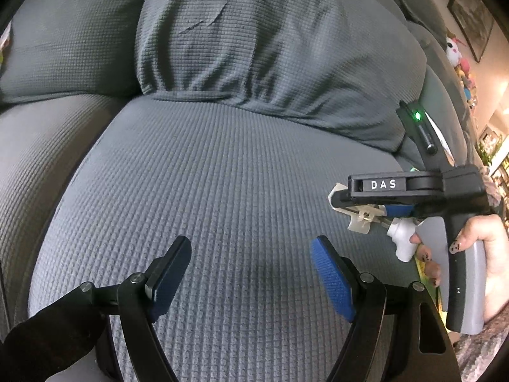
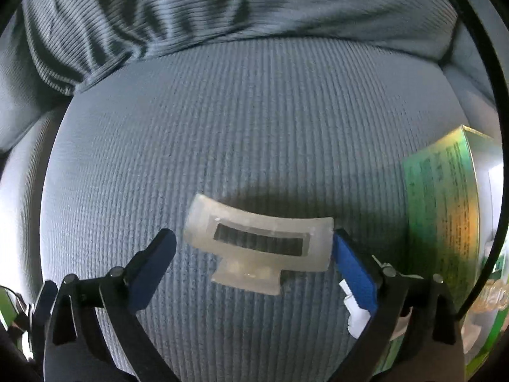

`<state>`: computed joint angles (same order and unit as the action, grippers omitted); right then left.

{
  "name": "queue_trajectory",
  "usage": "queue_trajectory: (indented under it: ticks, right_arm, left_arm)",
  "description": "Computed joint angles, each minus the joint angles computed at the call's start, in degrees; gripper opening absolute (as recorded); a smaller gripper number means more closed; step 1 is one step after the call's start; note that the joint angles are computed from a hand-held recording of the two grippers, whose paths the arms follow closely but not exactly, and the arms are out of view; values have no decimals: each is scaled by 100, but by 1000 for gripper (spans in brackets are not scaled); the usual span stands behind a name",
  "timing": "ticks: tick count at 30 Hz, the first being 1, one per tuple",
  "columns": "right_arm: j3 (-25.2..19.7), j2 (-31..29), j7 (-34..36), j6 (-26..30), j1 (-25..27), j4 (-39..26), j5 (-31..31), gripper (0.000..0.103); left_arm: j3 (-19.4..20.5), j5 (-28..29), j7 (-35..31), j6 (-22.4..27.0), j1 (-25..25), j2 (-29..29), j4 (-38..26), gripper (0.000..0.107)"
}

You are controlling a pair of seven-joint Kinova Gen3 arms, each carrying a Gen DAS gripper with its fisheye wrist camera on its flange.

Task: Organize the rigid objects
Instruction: 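Reach the right gripper to the clear plastic clip and grasp it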

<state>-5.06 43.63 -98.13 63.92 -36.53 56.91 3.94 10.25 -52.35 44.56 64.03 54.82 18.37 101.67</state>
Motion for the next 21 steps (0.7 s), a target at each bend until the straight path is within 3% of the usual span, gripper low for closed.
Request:
queue_trajectory:
  ticks: [3, 9, 14, 18, 21]
  right_arm:
    - [-17, -80, 98, -167, -30, 190, 73, 87]
    - [-190, -302, 273, -552, 13, 656, -64, 86]
    - [-522, -737, 899, -831, 192, 1307, -380, 86]
    - [-745, -1032, 1612, -815, 345, 1779, -627, 86]
    - [-884, -1011, 2024, -469, 586, 1783, -1063, 88]
  left_arm:
    - [-2, 12, 73, -22, 1, -16, 21, 79]
    - [16, -33, 275, -25, 16, -82, 109, 79]
    - [56, -36, 625, 67, 41, -201, 276, 79]
    - [149, -3, 991, 217, 68, -290, 432, 79]
    - [225, 4, 1273, 224, 68, -340, 561, 79]
